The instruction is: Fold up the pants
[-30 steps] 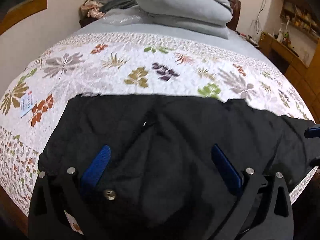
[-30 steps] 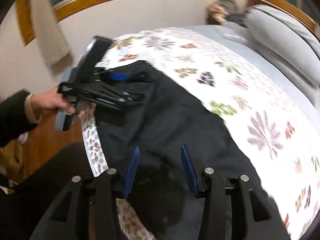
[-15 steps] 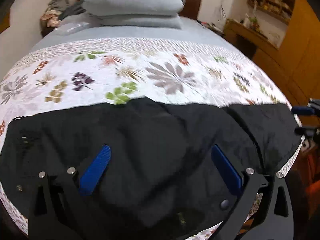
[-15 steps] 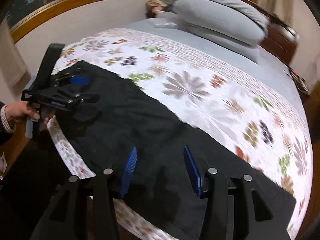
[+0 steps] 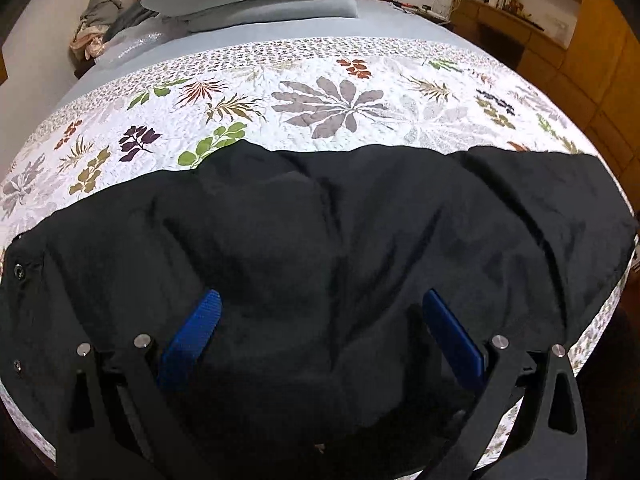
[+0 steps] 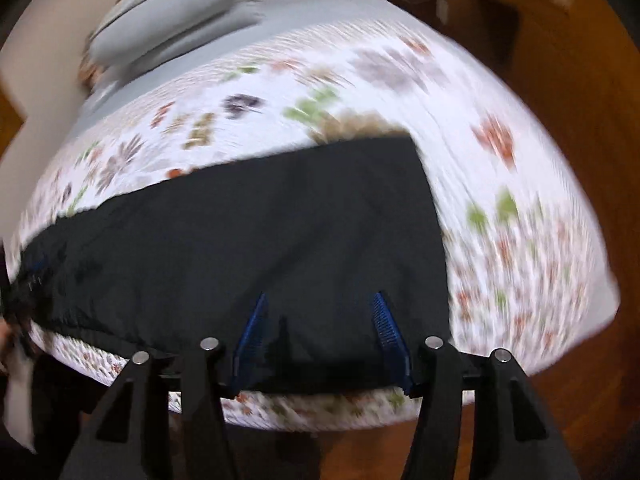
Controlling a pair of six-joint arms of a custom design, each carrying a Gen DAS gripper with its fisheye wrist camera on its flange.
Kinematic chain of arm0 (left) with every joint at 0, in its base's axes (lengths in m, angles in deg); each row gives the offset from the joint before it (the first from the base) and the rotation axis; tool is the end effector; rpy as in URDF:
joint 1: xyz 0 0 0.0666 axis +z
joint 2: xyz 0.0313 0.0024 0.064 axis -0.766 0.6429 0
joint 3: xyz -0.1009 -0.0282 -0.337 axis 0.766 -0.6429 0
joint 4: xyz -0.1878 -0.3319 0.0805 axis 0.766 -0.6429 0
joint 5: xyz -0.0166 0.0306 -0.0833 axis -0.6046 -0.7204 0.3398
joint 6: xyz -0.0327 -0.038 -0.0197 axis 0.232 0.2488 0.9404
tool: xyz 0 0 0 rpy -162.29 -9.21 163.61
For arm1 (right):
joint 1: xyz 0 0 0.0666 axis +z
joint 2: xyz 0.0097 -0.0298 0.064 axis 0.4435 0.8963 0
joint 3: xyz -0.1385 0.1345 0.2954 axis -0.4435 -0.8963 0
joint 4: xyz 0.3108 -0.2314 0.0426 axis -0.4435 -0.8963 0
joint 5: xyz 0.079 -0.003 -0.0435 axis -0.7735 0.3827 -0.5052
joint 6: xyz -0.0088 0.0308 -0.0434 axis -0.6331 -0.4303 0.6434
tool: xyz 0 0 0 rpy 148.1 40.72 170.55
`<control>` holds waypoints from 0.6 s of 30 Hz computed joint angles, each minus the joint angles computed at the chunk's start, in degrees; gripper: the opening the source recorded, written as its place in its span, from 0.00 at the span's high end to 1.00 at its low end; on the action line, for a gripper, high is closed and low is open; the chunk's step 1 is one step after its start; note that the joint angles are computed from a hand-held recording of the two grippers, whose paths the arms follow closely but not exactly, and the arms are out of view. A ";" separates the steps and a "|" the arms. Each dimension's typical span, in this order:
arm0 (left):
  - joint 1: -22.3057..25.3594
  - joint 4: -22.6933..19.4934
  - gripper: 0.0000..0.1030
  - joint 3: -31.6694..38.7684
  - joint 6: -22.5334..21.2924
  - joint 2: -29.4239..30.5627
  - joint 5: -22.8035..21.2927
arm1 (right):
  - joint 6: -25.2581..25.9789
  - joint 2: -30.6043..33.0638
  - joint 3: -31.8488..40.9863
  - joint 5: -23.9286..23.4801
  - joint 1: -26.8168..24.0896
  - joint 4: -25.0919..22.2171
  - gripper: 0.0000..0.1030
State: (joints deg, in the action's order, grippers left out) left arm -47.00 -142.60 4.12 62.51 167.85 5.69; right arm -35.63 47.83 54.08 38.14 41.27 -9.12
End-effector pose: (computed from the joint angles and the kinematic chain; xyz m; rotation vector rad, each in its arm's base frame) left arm 0.4784 0.0217 0.4150 0.0152 2.5481 -0.0685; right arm 0.5233 0.1415 0.4517 0.0617 2.6869 0.2710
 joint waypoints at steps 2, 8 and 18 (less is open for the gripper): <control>-0.27 -0.81 0.02 0.49 -0.68 0.54 -0.93 | -2.38 -3.14 -5.95 -2.81 -1.14 3.38 0.47; -0.54 -2.35 0.02 1.59 -1.68 1.49 -1.77 | -6.20 -7.36 -11.27 -4.40 -1.92 7.57 0.47; -0.24 -1.60 0.02 1.15 -0.76 1.19 -0.84 | -14.11 -8.75 -15.25 -9.84 -2.83 12.35 0.44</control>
